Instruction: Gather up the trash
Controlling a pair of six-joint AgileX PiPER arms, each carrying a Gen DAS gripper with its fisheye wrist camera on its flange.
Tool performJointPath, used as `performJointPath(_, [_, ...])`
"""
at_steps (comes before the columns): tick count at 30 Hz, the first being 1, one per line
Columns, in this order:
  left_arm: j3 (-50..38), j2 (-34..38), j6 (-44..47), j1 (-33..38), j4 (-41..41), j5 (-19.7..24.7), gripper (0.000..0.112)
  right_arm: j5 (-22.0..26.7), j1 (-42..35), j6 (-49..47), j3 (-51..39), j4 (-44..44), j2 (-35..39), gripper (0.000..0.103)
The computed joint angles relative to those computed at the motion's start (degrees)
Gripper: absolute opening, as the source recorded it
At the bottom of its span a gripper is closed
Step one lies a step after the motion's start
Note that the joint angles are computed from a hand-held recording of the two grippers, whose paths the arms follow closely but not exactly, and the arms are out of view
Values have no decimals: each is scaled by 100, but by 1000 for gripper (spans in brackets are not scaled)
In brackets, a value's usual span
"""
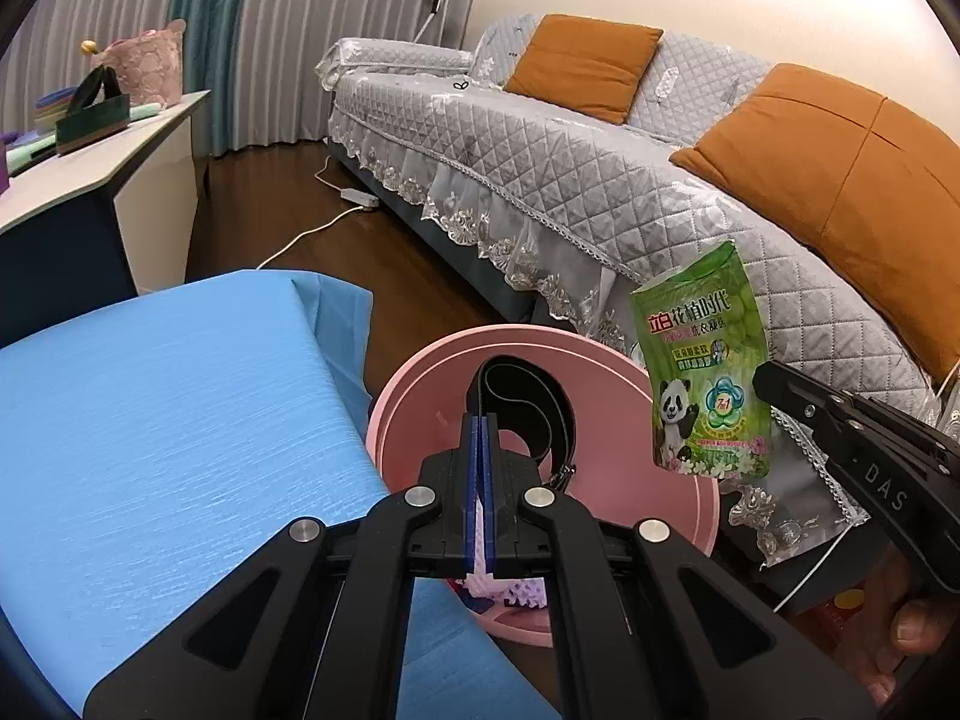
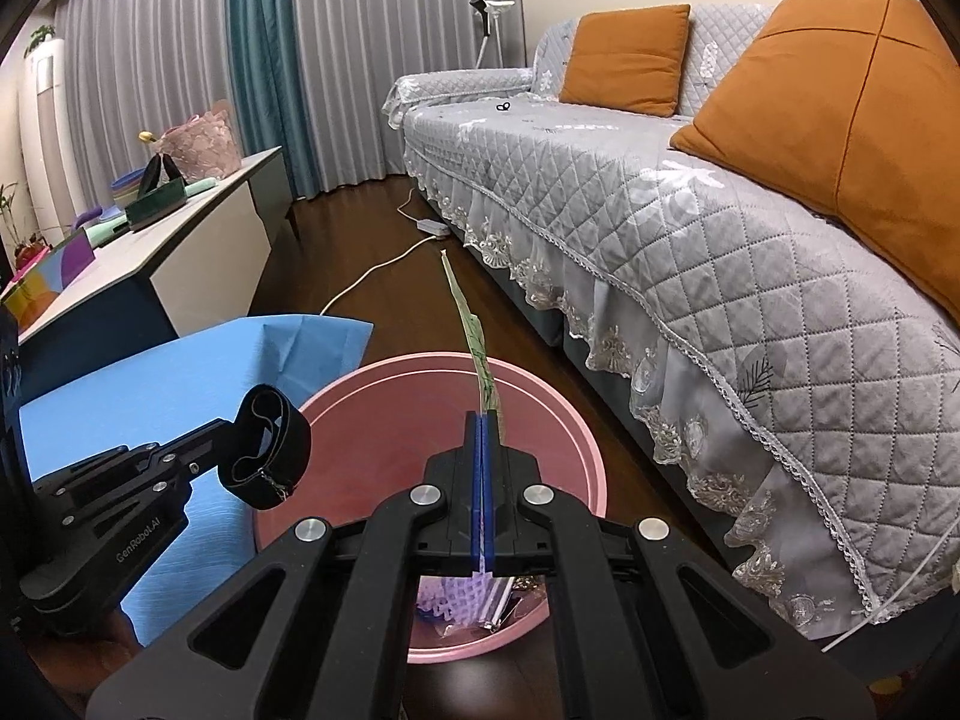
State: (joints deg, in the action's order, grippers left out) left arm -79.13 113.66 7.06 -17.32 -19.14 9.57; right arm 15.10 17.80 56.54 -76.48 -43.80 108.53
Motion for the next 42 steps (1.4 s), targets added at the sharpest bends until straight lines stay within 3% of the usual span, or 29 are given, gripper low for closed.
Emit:
performJointPath(8, [-112,91,439,53,-421,127,1,45,61,-45,-102,29,94,0])
performJointPath(11, [-142,99,983,65,-898,178,2,123,91,76,-109,-95,79,1])
performJointPath(13, [-250,147,899,47,-722,327,6,191,97,41,-133,-45,76,3])
performJointPath(14, [-344,194,696,42,-484,471,17,278,105,59,-160,-41,78,7])
performJointPath(15, [-385,215,568,44,-340,556,31,368,109,81,-180,-29,72,20])
performJointPath(16, [-336,184,523,55,-305,533,35,438,116,216,-187,-140,65,32])
performJointPath(17, [-273,136,484,72,-294,497,36,523,132,489,-161,-365,26,55])
performJointPath(18, [-246,98,478,96,-307,519,36,537,116,580,-128,-409,-32,61])
performJointPath(22, [-63,-186,444,166,-242,495,37,757,142,509,-132,-267,-252,61])
performJointPath(25, [216,-535,330,199,-99,332,57,1017,229,530,-157,-255,-507,65])
performJointPath(30, [710,-1232,53,190,285,40,78,1372,530,877,-13,-549,-1120,90])
performJointPath(36, [1279,-2127,-1403,283,1701,-200,93,1874,1119,848,83,-595,-1781,98])
performJointPath(42, [1709,-2990,-3099,568,3376,-133,94,2451,1890,1036,153,-864,-2235,98])
